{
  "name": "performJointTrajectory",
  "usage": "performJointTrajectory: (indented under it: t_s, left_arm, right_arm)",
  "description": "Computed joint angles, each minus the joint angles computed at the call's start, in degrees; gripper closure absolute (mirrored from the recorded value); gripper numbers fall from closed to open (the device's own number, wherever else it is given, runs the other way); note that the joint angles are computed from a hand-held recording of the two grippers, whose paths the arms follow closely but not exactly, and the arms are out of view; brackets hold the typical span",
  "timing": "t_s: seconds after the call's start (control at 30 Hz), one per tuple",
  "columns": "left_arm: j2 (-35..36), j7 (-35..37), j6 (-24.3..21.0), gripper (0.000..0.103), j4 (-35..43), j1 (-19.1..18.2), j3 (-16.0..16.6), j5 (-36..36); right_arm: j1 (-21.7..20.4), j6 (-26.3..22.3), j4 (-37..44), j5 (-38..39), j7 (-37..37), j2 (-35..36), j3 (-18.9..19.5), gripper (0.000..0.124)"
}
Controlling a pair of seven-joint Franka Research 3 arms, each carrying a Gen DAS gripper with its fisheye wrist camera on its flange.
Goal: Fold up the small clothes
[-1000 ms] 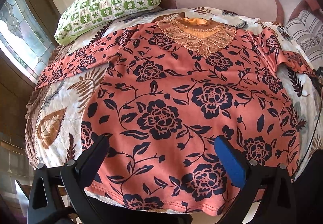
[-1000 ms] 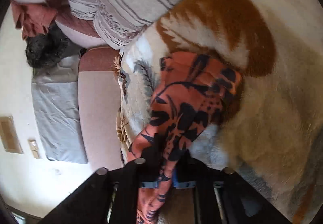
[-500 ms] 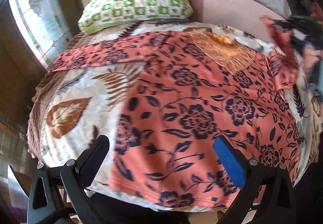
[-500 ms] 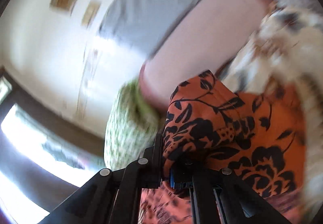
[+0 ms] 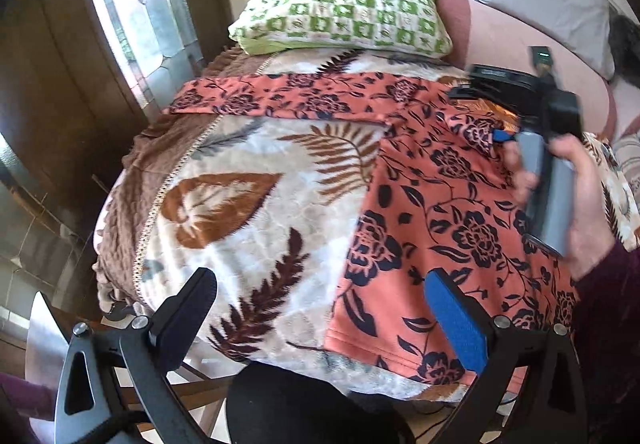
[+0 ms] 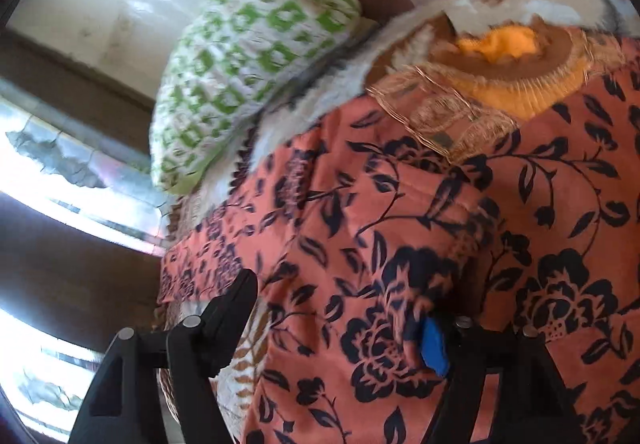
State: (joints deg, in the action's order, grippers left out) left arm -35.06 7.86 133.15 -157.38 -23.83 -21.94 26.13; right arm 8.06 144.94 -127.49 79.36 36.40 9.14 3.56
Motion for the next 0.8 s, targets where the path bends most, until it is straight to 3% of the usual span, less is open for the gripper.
performJointTrajectory:
  t_s: [0.13,0.23,0.37,0.5,0.67,0.8]
  left_arm:
    - [0.7,0.7,-0.3,0.000,2.0,0.3,-0.5,0.8]
    - [3.9,0.6,-0.4,0.000,5.3,1.8,-2.1,4.4]
    - [12.8,-1.9,2.6,0.000,12.1,5.1,-3.5,12.4]
    - [26.7,-1.7,5.5,0.000,22.4,5.9,-2.2,19.3]
    - [45.7,-4.1,-4.8,0.000,40.6,2.3,1.1,27.5]
    - [58.7,1.7,-13.6,0.000,56.0,-0.6,5.1,23.7]
  right_arm:
    - [-2.9,-7.5,-2.9,1.9,-7.9,-5.5,-2.4,0.048]
    - [-6.4,-12.2,-7.1,0.2,-11.5,-11.4,-6.7,0.048]
    - [-13.1,-18.7,-9.9,-4.5,-11.5,-13.6,-13.5,0.048]
    - [-19.9,-24.8,-9.5,-9.9,-12.6,-12.2,-17.8,0.048]
    - [-27.8,-29.3,-7.1,-10.5,-15.7,-7.2,-20.5,0.048]
    - [-31.8,-34.2,-2.1,-10.1,-9.1,-1.8,-19.6,0.048]
